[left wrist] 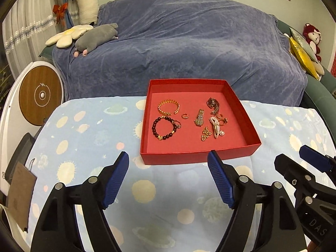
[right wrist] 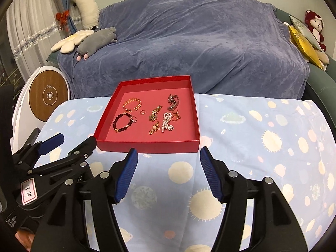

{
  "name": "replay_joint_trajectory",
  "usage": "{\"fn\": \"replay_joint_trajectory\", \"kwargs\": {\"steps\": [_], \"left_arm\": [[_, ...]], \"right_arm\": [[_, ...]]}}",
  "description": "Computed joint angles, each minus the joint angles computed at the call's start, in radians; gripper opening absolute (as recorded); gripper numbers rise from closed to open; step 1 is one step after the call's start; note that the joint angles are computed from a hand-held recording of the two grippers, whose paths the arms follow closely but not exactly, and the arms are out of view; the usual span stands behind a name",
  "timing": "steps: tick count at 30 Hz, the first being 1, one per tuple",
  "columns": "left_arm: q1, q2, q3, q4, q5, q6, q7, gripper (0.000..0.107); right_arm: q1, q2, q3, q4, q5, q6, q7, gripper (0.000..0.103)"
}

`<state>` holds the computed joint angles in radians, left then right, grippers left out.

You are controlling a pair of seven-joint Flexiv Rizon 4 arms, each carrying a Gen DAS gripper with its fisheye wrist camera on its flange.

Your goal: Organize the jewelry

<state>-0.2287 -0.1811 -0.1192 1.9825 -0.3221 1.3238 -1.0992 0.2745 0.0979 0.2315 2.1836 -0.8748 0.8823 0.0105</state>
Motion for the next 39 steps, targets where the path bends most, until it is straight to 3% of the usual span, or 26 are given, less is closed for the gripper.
{"fn": "replay_joint_trajectory", "kwargs": {"steps": [12,39], "left_arm": [[-0.01,-0.006,0.013,-0.008,0.06,-0.002,-0.04,0.077],[-0.009,-0.002,0.011,0.0,0.075,0.011,-0.045,0.077]], "right_arm": [[0.015,-0.012,0.003,-0.006,0.001,-0.036,-0.003,0.062],[0.017,-0.004,0.005,0.001,0.004,-0.046,0.0,0.063]]}}
